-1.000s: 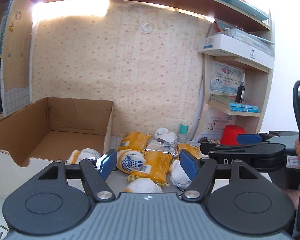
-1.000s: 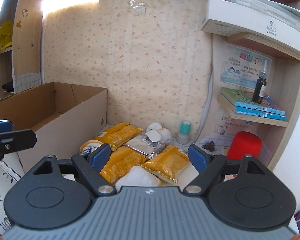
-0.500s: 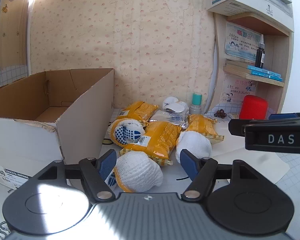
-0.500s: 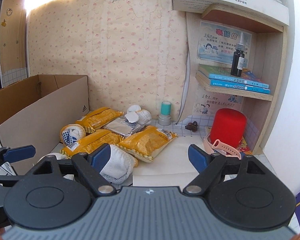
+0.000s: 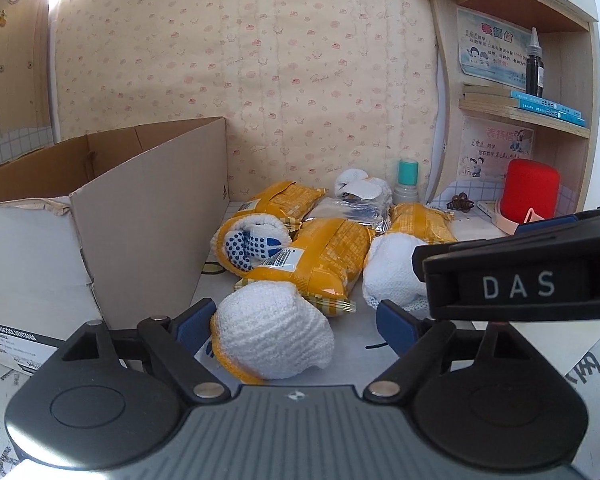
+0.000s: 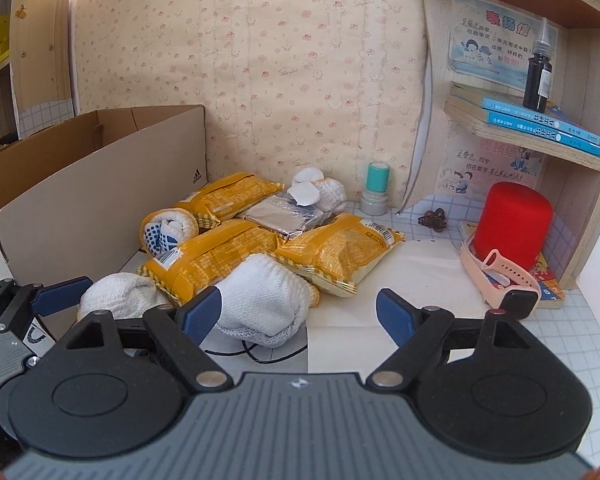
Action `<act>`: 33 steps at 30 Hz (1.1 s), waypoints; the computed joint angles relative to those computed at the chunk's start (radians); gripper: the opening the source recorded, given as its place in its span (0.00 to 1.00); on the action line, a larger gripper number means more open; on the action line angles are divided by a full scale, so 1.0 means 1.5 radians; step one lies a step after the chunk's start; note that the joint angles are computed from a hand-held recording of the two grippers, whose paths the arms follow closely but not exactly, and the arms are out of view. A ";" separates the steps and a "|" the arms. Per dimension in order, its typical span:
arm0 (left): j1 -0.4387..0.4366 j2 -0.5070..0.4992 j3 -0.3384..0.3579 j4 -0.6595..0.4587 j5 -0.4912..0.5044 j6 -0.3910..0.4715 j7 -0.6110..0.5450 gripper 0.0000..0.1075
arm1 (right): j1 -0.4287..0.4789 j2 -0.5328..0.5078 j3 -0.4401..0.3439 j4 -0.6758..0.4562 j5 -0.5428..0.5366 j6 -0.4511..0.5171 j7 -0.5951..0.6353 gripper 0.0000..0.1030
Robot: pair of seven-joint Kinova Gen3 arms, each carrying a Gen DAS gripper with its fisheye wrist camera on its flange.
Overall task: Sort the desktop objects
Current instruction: 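Move both grippers back to the glove pile and close the left gripper on a white glove, then close the right gripper on a white glove while the left gripper holds its glove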
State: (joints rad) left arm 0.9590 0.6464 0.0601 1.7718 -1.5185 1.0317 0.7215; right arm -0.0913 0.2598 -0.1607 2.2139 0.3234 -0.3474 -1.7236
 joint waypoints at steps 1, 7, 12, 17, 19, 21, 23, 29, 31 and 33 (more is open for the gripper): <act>-0.001 0.001 0.001 -0.003 0.005 0.002 -0.002 0.78 | 0.004 0.001 -0.004 -0.001 0.006 0.000 -0.005 0.80; -0.024 -0.018 0.008 -0.008 0.056 -0.049 -0.033 0.59 | 0.024 0.007 -0.024 -0.012 0.034 0.012 -0.031 0.80; -0.010 -0.017 -0.008 -0.003 0.049 -0.054 -0.018 0.55 | 0.021 0.016 -0.029 -0.022 0.041 0.028 -0.036 0.80; -0.007 -0.018 -0.008 0.002 0.051 -0.048 -0.014 0.52 | 0.045 0.036 -0.062 -0.047 0.075 0.048 -0.068 0.80; -0.005 -0.020 -0.008 0.007 0.050 -0.047 -0.012 0.51 | 0.044 0.045 -0.068 -0.060 0.079 0.059 -0.070 0.80; -0.004 -0.022 -0.006 0.012 0.048 -0.046 -0.009 0.52 | 0.021 0.053 -0.054 -0.072 0.057 0.070 -0.053 0.80; -0.004 -0.022 -0.005 0.014 0.046 -0.046 -0.005 0.52 | 0.039 0.068 -0.078 -0.085 0.067 0.078 -0.057 0.79; -0.006 -0.022 -0.001 0.019 0.036 -0.045 0.012 0.52 | 0.066 0.100 -0.115 -0.102 0.064 0.080 -0.054 0.71; -0.006 -0.023 0.000 0.023 0.032 -0.046 0.020 0.52 | 0.060 0.104 -0.111 -0.102 0.058 0.074 -0.045 0.68; -0.006 -0.023 0.001 0.025 0.031 -0.044 0.026 0.52 | 0.075 0.108 -0.126 -0.101 0.071 0.066 -0.052 0.62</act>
State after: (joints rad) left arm 0.9504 0.6122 0.0623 1.8090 -1.4724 0.9650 0.7598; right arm 0.0213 0.4224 -0.3503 2.0624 0.4300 -0.2482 -1.8011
